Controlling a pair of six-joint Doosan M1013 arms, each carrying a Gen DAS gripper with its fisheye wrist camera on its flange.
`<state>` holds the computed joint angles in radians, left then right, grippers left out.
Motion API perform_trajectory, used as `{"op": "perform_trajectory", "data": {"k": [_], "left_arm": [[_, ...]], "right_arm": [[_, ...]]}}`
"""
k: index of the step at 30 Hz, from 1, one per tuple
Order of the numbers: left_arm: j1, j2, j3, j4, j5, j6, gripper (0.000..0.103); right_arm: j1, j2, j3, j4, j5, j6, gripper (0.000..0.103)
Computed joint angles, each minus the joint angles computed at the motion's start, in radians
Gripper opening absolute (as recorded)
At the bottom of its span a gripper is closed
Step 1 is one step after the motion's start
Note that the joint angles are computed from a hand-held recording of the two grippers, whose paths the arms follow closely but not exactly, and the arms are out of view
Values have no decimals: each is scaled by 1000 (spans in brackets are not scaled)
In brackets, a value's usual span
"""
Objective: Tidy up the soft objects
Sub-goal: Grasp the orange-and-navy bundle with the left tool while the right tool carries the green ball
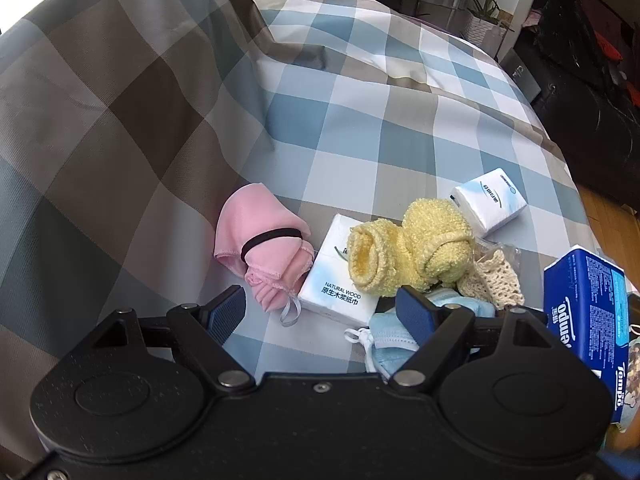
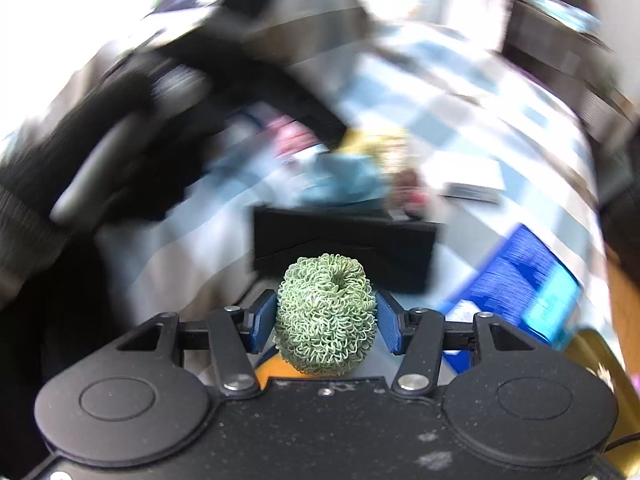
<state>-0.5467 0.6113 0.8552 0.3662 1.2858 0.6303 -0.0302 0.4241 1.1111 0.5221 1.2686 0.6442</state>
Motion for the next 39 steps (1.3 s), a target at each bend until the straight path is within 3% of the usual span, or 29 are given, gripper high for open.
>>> {"op": "perform_trajectory", "data": {"k": [5, 9, 14, 21, 29, 39], "left_arm": [[-2, -11, 20, 8, -30, -7, 78], [-18, -29, 46, 69, -86, -3, 78], [-48, -33, 40, 106, -119, 114, 78], [-82, -33, 2, -22, -67, 199, 79], [-137, 0, -66, -91, 16, 303, 79], [-156, 36, -76, -129, 140, 244, 79]], "right_arm": [[-22, 10, -8, 6, -70, 137, 53], [-45, 14, -18, 33, -71, 224, 53], [-68, 30, -62, 29, -45, 364, 53], [-98, 56, -92, 16, -33, 523, 53], [-121, 33, -59, 50, -69, 520, 53], [-145, 20, -33, 97, -97, 508, 53]]}}
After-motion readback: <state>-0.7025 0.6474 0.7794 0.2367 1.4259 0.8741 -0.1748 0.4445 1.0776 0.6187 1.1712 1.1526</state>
